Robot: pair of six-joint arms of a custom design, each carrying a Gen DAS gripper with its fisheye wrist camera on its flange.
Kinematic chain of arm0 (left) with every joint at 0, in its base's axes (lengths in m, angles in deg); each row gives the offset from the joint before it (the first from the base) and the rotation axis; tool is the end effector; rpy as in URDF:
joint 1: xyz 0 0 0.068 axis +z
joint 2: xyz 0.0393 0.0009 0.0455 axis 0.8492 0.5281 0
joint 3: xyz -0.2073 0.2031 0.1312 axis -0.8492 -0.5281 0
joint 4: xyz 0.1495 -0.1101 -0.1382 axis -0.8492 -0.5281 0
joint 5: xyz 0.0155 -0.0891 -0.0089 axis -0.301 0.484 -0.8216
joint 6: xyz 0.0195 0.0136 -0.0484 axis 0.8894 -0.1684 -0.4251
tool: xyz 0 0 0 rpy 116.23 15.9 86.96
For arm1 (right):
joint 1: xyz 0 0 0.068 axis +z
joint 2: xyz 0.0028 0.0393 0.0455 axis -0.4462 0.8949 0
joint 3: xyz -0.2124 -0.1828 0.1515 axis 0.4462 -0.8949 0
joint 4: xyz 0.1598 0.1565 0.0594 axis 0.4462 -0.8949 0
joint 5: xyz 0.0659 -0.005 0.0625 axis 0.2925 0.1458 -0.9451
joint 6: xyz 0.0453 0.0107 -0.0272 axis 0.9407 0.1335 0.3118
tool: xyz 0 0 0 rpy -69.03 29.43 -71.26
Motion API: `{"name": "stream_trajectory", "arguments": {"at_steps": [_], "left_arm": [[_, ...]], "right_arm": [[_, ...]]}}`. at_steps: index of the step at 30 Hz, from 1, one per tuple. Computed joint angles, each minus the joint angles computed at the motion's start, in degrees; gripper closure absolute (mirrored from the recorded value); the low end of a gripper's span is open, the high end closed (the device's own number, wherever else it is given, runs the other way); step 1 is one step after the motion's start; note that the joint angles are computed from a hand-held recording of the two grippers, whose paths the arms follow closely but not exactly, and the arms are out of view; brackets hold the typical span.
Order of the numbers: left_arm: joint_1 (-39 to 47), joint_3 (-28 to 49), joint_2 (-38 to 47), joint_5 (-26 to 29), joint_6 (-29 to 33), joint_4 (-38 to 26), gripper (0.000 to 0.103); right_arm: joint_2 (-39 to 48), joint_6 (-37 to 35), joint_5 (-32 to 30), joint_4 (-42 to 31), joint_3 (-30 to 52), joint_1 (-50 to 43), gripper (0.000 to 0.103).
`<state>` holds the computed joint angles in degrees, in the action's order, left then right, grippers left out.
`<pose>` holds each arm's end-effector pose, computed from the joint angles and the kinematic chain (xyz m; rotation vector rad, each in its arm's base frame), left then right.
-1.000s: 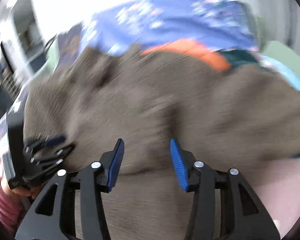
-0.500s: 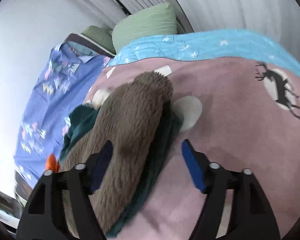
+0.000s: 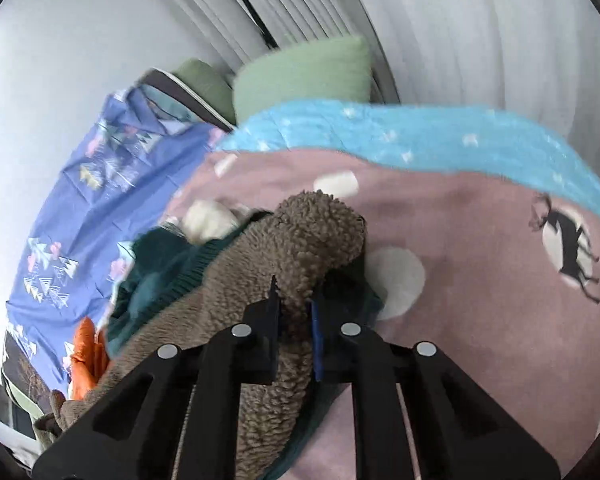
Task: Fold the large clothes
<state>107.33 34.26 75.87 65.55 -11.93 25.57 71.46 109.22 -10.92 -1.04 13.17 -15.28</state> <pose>0.1304 0.1291 0.1185 -0.1030 2.3658 0.2006 0.3178 0.0589 0.1987 0.7145 2.1829 0.3808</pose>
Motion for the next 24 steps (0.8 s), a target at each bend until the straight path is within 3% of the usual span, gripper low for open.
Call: {"name": "stream_trajectory", "arguments": {"at_steps": [2,5,7,9,11,14,15,17,21,23,24], "left_arm": [[-0.8,1.1,-0.4,2.0,-1.1,-3.1,0.065],[-1.9,1.9,2.8,2.4,-5.9,-2.2,0.065],[0.9,4.0,3.1,5.6,-7.4,-7.3,0.065],[5.8,7.0,0.8,11.2,-5.8,-16.4,0.065],[9.9,9.0,-2.2,15.2,-3.1,-22.9,0.061],[16.4,13.1,-6.4,21.8,1.7,-34.4,0.049],[17.9,14.2,-7.4,23.3,3.0,-37.7,0.048],[22.0,17.9,-7.1,27.2,8.2,-47.2,0.043],[25.6,23.1,-3.7,29.7,20.9,-64.4,0.031],[24.0,22.0,-3.6,28.0,21.9,-63.4,0.026],[21.8,20.1,-3.8,26.4,19.6,-58.8,0.025]], "right_arm": [[-4.1,-0.5,0.6,1.1,-0.7,3.4,0.092],[-10.5,-4.2,3.3,0.1,0.7,14.1,0.092],[-13.1,-6.3,6.0,0.9,1.5,23.7,0.092],[-12.6,-9.0,9.0,2.4,3.2,34.3,0.092],[-7.5,-12.6,11.1,4.7,7.0,45.5,0.092],[4.2,-12.7,8.7,4.5,15.1,55.1,0.087],[9.0,-12.5,6.5,2.8,18.9,57.3,0.085],[16.7,-12.8,2.8,-3.6,26.8,59.8,0.063],[24.1,-12.7,-0.6,-13.2,34.2,61.7,0.063],[23.4,-12.0,0.2,-14.3,33.2,62.0,0.062],[22.9,-11.4,1.1,-14.7,32.9,62.3,0.061]]}}
